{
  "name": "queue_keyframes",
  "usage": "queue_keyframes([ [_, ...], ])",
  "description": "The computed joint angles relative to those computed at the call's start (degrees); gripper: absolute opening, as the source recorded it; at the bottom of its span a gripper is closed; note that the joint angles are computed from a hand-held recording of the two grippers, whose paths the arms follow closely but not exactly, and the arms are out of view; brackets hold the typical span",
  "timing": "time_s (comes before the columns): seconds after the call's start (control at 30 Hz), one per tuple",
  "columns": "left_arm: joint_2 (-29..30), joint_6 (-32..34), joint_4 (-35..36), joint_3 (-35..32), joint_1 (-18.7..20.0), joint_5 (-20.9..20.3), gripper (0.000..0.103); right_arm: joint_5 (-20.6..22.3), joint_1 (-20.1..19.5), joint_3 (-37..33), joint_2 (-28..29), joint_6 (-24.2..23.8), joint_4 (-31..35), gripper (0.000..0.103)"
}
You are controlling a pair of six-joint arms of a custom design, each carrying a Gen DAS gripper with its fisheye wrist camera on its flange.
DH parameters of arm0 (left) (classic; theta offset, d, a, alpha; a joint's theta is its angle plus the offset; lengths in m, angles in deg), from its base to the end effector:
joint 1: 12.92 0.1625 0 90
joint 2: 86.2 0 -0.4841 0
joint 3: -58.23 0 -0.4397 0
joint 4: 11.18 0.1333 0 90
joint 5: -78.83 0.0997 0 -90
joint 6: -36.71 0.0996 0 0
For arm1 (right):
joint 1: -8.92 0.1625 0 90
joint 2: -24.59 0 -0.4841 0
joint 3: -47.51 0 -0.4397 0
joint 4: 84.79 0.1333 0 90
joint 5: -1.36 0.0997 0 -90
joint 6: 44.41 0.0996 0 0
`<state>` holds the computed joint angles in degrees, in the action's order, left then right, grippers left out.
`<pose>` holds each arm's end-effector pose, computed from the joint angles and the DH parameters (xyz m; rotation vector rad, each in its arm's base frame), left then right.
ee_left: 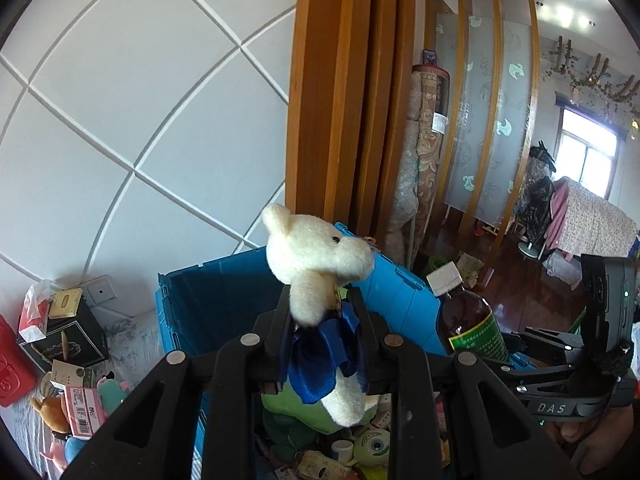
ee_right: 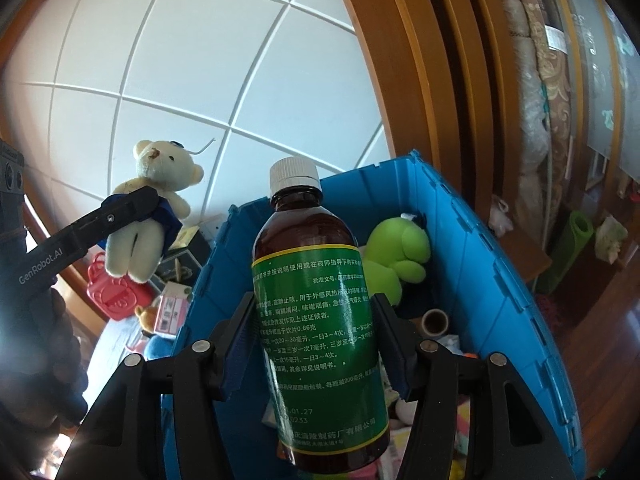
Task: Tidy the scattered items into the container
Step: 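Lower both into the blue crate and open both grippers, then withdraw both grippers from the crate back toward the pile of items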
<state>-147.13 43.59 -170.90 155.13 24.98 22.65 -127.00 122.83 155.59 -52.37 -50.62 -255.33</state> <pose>-0.4522 -0.5912 0.3139 1.0836 2.4088 -1.0439 0.3125 -0.5285 0.4318 0.2479 -2.3725 1.1970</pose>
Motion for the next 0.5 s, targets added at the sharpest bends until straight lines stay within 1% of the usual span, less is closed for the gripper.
queue_keyframes([
  [0.03,0.07,-0.86,-0.29,-0.14,-0.02,1.39,0.074,-0.56,0.16,-0.09,0.18,-0.36,-0.74,0.103],
  [0.07,0.03,-1.76,-0.48,-0.19,0.03,2.49,0.103,-0.95,0.27,-0.08,0.37,-0.90,-1.64,0.103],
  [0.23,-1.16,-2.87,1.20,0.70,0.44,5.07,0.103,-0.72,0.10,-0.04,0.83,-1.20,-2.03,0.103],
  [0.5,-3.91,-3.71,1.56,2.93,0.34,5.94,0.103,1.49,0.83,-0.67,1.88,-1.79,-1.23,0.103],
])
